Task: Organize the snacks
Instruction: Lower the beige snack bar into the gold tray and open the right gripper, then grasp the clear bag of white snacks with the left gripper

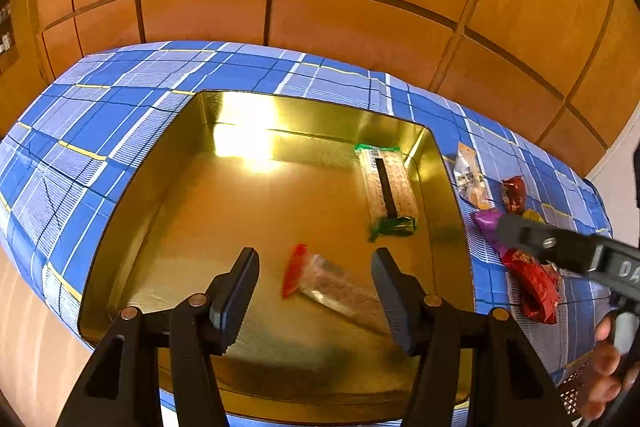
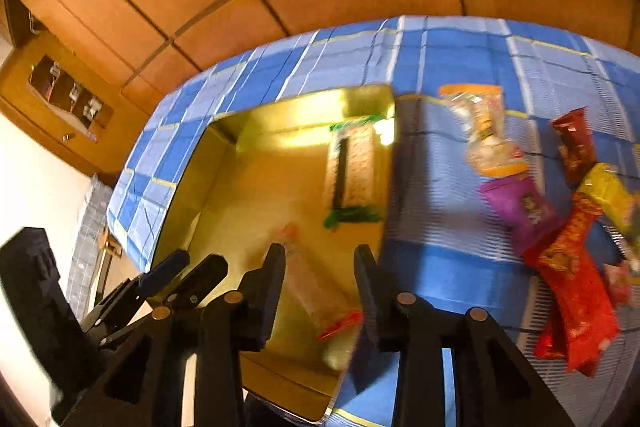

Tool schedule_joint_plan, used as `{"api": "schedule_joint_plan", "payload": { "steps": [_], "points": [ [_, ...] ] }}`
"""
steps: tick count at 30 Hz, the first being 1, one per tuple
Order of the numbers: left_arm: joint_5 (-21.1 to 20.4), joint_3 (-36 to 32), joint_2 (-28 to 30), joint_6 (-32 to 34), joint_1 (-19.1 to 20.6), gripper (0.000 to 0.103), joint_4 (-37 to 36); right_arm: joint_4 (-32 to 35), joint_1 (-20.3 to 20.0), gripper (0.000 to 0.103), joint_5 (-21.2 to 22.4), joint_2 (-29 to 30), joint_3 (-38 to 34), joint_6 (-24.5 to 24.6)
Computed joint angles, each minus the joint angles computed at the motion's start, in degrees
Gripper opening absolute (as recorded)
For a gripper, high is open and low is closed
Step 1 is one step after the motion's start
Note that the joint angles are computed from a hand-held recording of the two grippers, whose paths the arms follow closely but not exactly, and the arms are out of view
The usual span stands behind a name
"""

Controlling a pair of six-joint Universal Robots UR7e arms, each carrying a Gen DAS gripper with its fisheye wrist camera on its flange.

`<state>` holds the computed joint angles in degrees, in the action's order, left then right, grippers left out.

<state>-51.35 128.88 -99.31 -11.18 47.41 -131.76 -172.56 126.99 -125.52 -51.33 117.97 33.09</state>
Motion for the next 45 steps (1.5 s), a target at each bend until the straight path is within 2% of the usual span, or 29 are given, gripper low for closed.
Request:
{"api": "schedule_joint_plan", "payload": {
  "steps": [4, 6, 8, 10, 12, 15, 19, 24, 29, 35, 41, 45],
  "points": [
    [-0.88, -0.23, 0.06, -0.61, -0.71, 0.059, 1.05, -1.33, 1.43, 0.052, -4.69, -2.65, 2.76, 0.41],
    [-1.11, -0.2, -0.01, -0.41, -1.5, 0.059, 1.32, -1.63, 2.15, 0.054, -6.95, -3.92, 4.1, 0.47],
    [-1.77, -0.07, -0.1, 0.5, -2.24, 0.059, 1.15, -0.01, 3.2, 0.065, -11.1, -5.06, 5.19, 0.34],
    [-2.69, -0.04, -0.07, 0.96, -2.89, 0.059, 1.24, 1.04, 4.13, 0.072, -14.65, -5.76, 6.32, -0.64],
    [-3.29, 0.39, -0.3, 1.52, -3.8, 0.059, 0.82, 2.7, 4.75, 0.075, -17.78, -6.67, 7.74, -0.66],
    [-3.96, 0.83, -0.32, 2.16, -5.06, 0.059, 0.64, 4.8, 4.77, 0.082, -20.1, -9.43, 11.1, 1.54],
    [-6.65, 0.08, 0.88, 2.24, -5.54, 0.059, 1.41, 8.47, 4.41, 0.083, -21.95, -13.21, 15.14, 7.85],
    [-9.11, -1.1, 2.51, 1.48, -6.66, 0.059, 3.36, 10.8, 3.22, 0.083, -21.61, -16.24, 19.11, 14.84],
    [-10.53, -2.38, 5.4, 2.32, -8.49, 0.059, 3.69, 7.64, 3.03, 0.083, -21.23, -16.06, 20.89, 14.71],
    [-11.84, -5.5, 12.39, 4.15, -9.53, 0.059, 3.2, 5.27, 4.13, 0.083, -21.79, -16.13, 21.72, 13.69],
    [-18.06, -12.86, 22.5, 0.58, -6.34, 0.059, 6.59, 3.89, 5.5, 0.087, -22.7, -16.99, 22.81, 12.45],
    [-19.77, -17.28, 29.26, -3.3, -4.72, 0.059, 8.97, 2.6, 6.32, 0.088, -23.68, -17.61, 23.39, 11.8]
  ]
}}
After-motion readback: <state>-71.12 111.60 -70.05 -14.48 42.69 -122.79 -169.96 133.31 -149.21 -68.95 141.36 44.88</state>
